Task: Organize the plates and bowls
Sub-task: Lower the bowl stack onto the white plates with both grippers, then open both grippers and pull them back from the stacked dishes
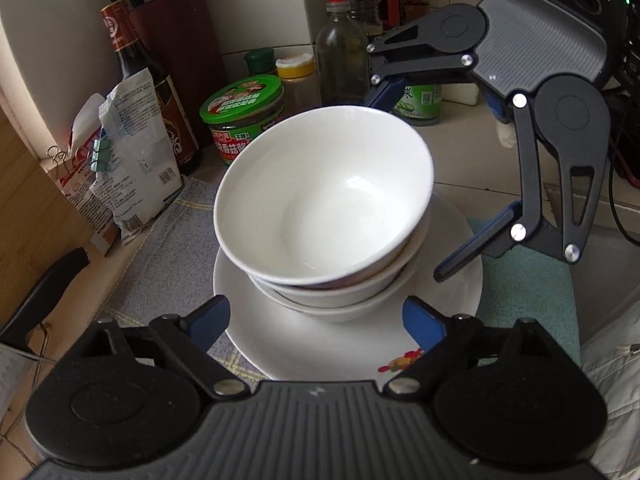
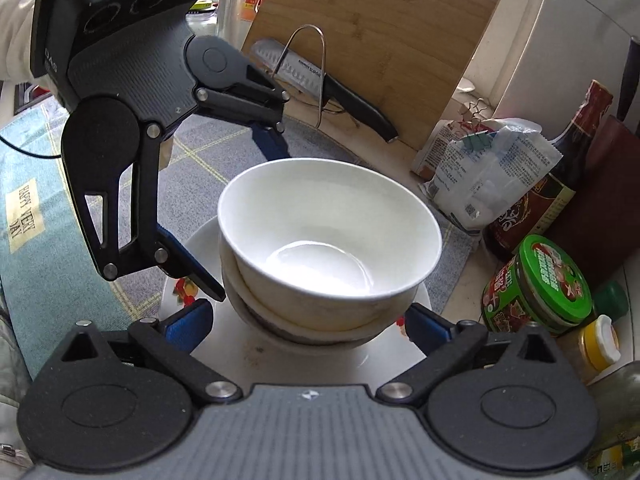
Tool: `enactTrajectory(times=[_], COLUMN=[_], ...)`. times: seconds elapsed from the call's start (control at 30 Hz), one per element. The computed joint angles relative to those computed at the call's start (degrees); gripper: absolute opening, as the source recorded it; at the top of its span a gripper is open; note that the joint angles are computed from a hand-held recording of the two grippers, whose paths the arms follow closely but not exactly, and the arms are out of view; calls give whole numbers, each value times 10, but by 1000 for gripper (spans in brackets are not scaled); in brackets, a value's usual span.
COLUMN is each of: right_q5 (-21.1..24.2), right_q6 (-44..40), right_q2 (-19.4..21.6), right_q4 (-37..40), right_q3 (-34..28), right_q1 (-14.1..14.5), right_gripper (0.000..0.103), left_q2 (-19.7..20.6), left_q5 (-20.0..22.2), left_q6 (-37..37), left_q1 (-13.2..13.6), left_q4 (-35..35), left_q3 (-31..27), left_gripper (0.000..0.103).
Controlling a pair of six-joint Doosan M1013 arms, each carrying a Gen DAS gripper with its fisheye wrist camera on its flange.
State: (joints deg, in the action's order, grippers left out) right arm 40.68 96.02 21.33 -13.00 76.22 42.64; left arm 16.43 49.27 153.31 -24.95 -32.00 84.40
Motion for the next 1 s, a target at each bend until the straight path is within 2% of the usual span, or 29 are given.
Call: enactTrajectory(times=[0.2,0.37,0.57,0.67,0.8,0.87,0.97,1.0], right_q5=[-22,-55,-102,-102,-101,-87,-69,-48], right_q6=[54,98,155,211,283,323,384,418], right_q2=[-18,-30,-32,-29,-26,-21,-15,-11], right_q4=[-54,-88,-86,-105,-154,-186,-220,-250], right_q3=[14,25,34,39,42,36,26,18], right_q1=[12,22,27,32,40,47,57,65], right_gripper=[103,103,103,103,103,103,103,103], left_q2=[-36,-75,-109,-123,-137,-147,-164,-170], left_q5=[-45,-128,-188,-196,-202,-207,-228,-239], left_q6=[-50,-119,-210,-209,-172,-153,-165,-178], left_q1=[4,-3,-3,5,15,22,26,26], left_q4=[-19,-14,-15,-44,-70,-83,-74,-62], left_q3=[46,91,127,142,158,169,186,192], left_gripper=[93,97,99,99,99,99,99,99])
